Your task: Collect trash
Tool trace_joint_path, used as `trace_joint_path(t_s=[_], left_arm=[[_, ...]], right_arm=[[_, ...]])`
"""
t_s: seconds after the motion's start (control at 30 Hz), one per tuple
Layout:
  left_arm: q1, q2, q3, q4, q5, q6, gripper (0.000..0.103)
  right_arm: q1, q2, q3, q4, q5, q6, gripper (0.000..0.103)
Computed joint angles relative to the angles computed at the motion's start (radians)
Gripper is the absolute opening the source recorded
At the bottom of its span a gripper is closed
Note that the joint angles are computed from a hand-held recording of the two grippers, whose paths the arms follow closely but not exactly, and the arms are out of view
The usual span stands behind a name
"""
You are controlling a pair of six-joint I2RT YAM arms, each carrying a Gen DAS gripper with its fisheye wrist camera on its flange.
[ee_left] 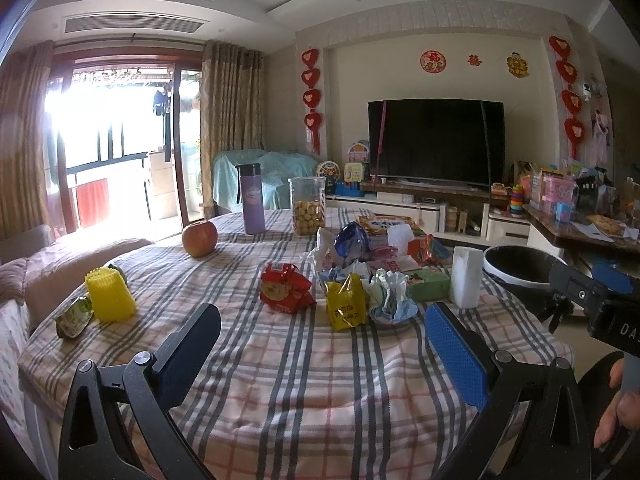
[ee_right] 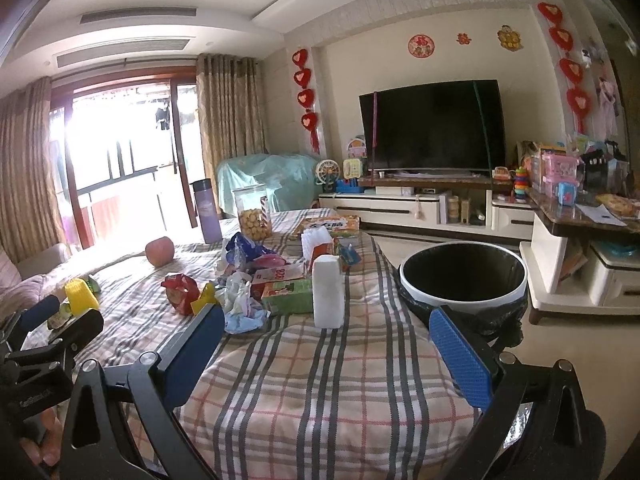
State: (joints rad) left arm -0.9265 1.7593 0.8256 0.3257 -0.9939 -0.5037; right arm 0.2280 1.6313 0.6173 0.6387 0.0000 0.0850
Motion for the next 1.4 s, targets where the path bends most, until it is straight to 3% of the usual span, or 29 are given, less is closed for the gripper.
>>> trace_joint_path(t_s=[1.07,1.4], left_arm=[[0.008,0.000,-0.001,-0.010,-0.001,-0.009,0.103],[0.020,0.017,0.029,-0.067,0.002,-0.041,0.103]], right_arm=[[0.005,-0.002,0.002,-0.006,-0.005,0.017,0.103],[0.011,-0.002,-0.006,-0.014,-0.010,0.031,0.103]])
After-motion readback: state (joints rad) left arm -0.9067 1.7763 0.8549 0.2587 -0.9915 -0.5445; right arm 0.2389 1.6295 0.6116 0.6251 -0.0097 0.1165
